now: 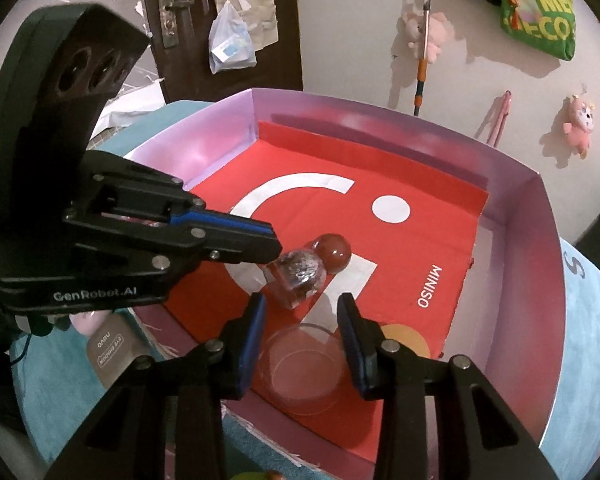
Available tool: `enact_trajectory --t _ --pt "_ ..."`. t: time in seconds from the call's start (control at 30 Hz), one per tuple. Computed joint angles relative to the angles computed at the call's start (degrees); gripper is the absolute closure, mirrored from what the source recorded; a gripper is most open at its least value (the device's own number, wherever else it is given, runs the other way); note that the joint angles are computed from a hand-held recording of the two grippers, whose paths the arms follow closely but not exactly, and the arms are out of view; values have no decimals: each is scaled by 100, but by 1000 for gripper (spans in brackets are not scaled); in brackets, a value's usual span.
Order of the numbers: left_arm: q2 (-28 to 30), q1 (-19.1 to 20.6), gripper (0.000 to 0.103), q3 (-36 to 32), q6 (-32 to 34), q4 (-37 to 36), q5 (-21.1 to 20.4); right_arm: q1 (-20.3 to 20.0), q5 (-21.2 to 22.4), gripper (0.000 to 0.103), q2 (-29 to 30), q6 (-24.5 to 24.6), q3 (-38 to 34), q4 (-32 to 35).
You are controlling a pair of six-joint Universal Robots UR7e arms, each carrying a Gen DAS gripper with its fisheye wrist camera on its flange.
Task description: Organize rigid objects
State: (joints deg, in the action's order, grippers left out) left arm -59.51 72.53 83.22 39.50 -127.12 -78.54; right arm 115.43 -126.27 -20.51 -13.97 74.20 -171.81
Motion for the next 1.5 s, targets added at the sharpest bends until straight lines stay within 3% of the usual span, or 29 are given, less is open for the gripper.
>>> enact_trajectory --t 0.53,0.67,0.83,1.07,1.23,1.3,1.5 --pt "22 -29 98 -119 -146 232 109 -13 82 63 -50 56 55 19" --pt "0 -74 98 -61 -157 176 224 -17 165 52 -95 -1 192 -200" --pt "-14 -127 98 25 -229 54 412 -42 310 52 -185 39 405 -467" --pt "-88 -82 98 53 -388 39 339 -68 550 51 -354 -35 795 -1033" --pt "-260 -49 98 137 -514 -39 134 23 510 50 -332 -150 832 -1240" --pt "-373 -56 97 229 -533 -104 108 75 455 45 -332 -136 878 -1336" --pt "-853 -88 97 644 -526 -317 -106 311 -8 44 -345 54 1021 -1589"
